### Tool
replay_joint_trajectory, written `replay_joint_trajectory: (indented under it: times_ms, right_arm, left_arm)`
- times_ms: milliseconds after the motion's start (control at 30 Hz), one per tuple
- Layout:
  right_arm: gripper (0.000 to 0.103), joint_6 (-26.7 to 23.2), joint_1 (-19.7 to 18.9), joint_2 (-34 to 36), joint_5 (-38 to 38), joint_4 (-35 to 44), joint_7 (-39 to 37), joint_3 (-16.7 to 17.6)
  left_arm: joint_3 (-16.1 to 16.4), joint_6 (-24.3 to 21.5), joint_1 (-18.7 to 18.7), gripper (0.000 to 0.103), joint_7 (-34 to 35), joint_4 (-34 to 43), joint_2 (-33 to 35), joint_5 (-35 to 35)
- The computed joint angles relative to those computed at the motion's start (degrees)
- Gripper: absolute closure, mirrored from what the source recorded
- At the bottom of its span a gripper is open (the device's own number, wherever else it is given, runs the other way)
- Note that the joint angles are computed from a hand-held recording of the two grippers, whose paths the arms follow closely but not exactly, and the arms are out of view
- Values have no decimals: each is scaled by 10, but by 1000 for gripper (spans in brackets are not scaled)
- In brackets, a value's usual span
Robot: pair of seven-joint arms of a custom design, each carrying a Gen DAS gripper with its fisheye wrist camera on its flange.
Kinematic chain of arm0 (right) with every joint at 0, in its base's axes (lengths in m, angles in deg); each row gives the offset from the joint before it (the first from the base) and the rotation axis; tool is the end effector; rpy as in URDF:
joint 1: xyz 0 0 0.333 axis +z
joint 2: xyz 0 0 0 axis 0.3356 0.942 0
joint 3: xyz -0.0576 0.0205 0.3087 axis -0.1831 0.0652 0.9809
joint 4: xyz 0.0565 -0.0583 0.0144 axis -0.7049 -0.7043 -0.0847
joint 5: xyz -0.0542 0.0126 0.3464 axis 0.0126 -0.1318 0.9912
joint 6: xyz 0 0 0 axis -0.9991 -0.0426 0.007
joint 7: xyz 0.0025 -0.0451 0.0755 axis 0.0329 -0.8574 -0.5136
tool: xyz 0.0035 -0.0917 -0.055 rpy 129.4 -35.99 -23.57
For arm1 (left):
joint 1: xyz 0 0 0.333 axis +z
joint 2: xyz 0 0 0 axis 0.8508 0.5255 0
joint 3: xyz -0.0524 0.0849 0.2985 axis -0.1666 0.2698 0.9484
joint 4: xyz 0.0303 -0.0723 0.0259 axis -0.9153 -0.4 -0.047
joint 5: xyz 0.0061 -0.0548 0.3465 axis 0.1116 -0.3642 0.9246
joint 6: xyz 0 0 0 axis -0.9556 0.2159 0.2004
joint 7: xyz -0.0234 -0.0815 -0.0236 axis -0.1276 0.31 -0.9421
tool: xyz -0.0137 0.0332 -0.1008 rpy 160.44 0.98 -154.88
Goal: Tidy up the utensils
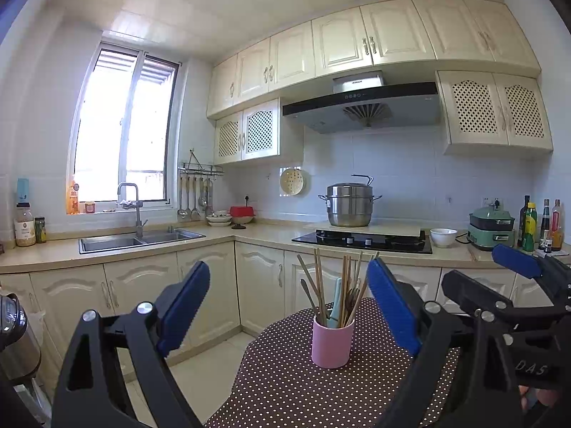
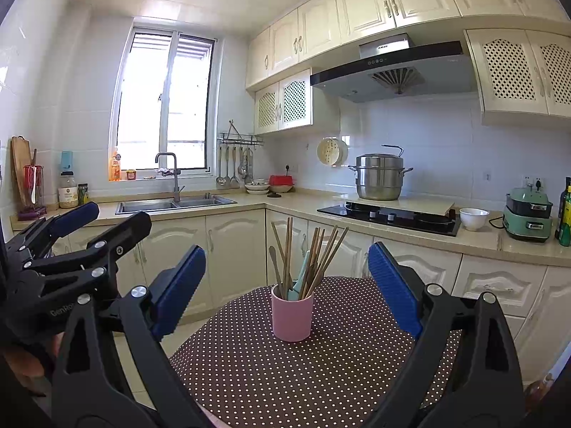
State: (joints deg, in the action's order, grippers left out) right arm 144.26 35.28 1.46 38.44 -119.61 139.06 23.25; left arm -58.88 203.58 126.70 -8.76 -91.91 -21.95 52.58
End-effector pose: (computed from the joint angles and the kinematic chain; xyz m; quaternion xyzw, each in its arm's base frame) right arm 0.4527 0.1136 0.6026 -0.5876 0.4447 -0.4113 0.5364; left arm 0.4520 -0.1791 0.5945 -0.5102 0.5080 -0.4838 0.4975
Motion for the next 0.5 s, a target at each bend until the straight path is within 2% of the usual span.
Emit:
replay_joint_trajectory:
  times_ms: [500]
  right_arm:
    - [12,-6,1,0,-11,1,12,-7]
  left_arm:
    - [-2,0,1,15,4,1,2,2]
